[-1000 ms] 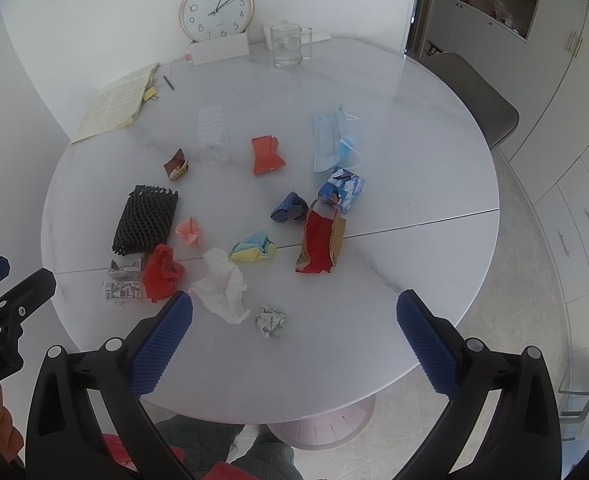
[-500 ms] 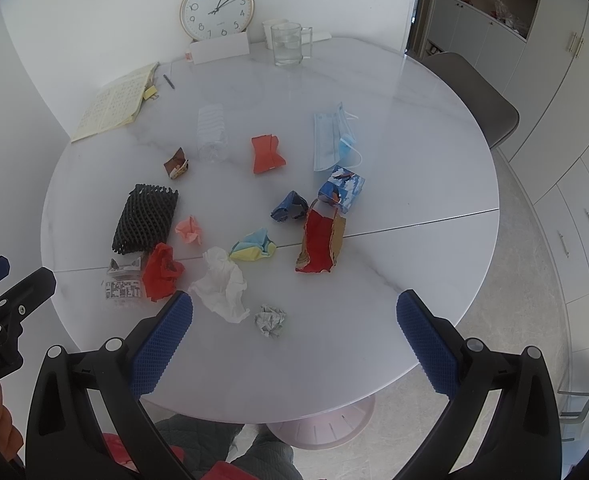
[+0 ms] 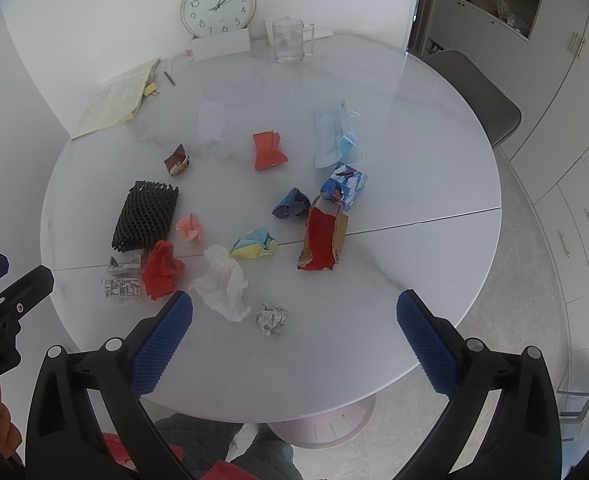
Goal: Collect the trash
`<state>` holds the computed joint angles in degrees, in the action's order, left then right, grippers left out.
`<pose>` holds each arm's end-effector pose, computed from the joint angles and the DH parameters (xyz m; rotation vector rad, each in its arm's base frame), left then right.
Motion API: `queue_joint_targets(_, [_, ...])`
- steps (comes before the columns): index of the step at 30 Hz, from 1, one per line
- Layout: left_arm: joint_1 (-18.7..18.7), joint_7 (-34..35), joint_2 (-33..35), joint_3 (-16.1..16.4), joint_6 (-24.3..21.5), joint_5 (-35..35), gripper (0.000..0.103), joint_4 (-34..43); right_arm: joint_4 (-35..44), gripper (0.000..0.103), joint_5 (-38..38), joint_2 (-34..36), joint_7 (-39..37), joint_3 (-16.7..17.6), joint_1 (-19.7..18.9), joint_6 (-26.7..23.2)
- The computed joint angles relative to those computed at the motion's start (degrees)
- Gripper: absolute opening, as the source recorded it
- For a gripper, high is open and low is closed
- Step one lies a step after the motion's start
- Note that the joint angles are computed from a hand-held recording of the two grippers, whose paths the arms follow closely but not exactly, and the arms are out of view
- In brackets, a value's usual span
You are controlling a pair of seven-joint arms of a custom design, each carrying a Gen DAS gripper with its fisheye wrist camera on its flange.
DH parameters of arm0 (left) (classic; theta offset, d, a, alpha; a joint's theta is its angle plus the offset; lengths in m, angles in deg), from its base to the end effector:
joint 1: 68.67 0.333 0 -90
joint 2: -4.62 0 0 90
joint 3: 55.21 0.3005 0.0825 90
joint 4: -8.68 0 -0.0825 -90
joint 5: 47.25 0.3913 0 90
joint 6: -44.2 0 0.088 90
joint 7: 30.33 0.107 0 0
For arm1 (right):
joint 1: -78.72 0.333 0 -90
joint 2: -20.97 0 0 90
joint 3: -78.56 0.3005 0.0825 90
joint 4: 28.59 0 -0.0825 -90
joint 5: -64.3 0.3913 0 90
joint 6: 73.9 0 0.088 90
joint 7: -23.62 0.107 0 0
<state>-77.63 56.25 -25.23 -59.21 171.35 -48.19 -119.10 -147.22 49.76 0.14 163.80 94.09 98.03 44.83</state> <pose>0.4375 -0.1069 0.6113 -1.7937 2.1059 -0.5582 0.4024 0.2851 0.5990 -1.7694 2.1300 -0.4992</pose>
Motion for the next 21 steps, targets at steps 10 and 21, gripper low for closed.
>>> queue_joint_targets(10, [-0.7, 9.6, 0.5, 3.9, 5.6, -4.0, 0.096, -3.8, -2.2, 0.101, -0.5, 0.9, -0.2, 0.0, 0.7, 3.4])
queue_joint_targets(21, [3.6, 18.0, 7.7, 6.2, 7.3, -7.0, 0.096, -5.3, -6.4, 0.101, 0.1, 6.3, 0.3, -0.5, 2.7, 12.3])
